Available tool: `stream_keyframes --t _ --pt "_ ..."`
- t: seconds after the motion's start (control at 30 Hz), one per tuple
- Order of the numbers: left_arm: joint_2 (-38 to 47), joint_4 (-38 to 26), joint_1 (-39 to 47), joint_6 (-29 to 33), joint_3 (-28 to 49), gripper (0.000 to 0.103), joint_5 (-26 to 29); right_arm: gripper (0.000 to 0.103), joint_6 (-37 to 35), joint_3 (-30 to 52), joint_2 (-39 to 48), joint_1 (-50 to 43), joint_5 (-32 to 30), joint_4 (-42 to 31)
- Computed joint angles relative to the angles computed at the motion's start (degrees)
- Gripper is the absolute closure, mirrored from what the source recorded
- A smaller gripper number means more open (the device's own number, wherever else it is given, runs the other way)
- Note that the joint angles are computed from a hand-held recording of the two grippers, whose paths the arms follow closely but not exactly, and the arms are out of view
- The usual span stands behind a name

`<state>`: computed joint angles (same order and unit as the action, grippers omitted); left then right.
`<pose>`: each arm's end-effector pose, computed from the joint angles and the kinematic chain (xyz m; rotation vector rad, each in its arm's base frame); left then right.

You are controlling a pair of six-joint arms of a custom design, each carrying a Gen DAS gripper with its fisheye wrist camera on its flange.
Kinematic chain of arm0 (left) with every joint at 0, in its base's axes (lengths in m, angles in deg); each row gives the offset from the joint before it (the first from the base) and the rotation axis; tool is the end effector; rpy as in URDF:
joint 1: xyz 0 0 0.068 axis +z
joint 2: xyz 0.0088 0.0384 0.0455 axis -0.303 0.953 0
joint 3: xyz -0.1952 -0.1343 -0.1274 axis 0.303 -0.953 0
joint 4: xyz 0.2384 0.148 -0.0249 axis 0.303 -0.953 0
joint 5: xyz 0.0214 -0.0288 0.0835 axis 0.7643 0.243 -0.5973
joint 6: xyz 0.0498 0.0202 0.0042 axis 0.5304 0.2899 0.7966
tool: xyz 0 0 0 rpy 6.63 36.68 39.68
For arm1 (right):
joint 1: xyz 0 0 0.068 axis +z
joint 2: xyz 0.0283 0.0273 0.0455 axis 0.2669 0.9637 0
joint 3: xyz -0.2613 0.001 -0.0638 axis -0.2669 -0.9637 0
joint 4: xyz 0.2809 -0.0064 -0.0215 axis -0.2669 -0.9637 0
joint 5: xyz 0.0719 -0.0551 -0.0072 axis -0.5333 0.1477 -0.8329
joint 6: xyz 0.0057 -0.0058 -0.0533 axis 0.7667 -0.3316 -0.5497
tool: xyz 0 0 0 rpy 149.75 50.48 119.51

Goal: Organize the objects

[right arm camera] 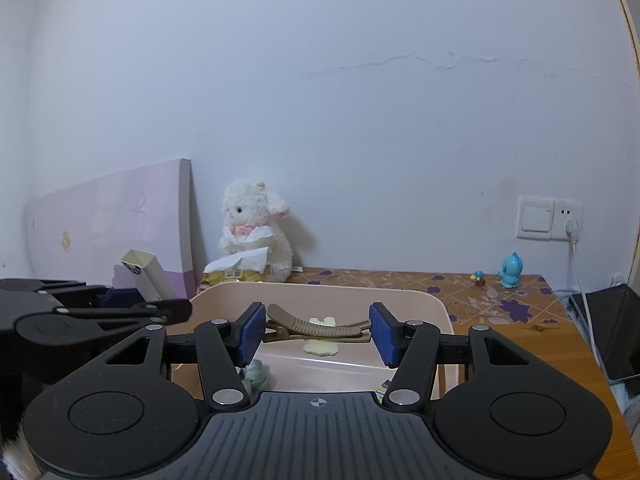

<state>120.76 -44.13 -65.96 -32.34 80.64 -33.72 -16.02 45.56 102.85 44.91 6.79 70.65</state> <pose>0.2202 -0.2126 0.1273 0.1736 1.9658 0.0332 0.2173 0.1131 0.0951 -0.1533 1.9157 0.2493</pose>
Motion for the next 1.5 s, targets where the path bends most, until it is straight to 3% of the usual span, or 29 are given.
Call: stream_keyframes --t 0.33,0.6,0.67,0.73,0.8,0.9,1.17,1.5 --pt "15.69 -5.31 5.83 -4.57 11.97 0.07 6.13 0.049 0.48 11.78 16.94 -2.94 -1.77 -1.71" --pt "19.63 -11.08 7.96 -4.7 16.04 0.07 9.18 0.047 0.0 15.53 22.18 -3.12 -3.01 -5.47" --pt "19.48 -11.65 7.96 -4.62 16.07 0.069 9.17 0.04 0.24 15.32 21.19 -2.73 -2.63 -6.63" --pt "18.63 -12.29 7.85 -5.28 15.66 0.057 9.05 0.033 0.23 14.65 19.65 -2.28 -2.47 -7.38" --pt "17.08 -11.31 7.41 -6.15 14.19 0.034 8.03 0.027 0.79 13.07 17.55 -1.93 -1.26 -7.26" --pt "14.49 -11.33 7.45 -6.52 12.57 0.021 8.12 0.017 1.63 11.23 14.05 -2.05 -1.37 -8.67" --pt "7.22 -13.98 5.7 -8.25 9.05 0.01 5.93 0.0 1.8 7.0 5.99 0.3 0.45 -12.11" --pt "-1.57 -17.1 1.27 -12.6 1.67 0.008 0.78 0.0 4.17 -0.49 -5.03 4.27 4.92 -16.01"
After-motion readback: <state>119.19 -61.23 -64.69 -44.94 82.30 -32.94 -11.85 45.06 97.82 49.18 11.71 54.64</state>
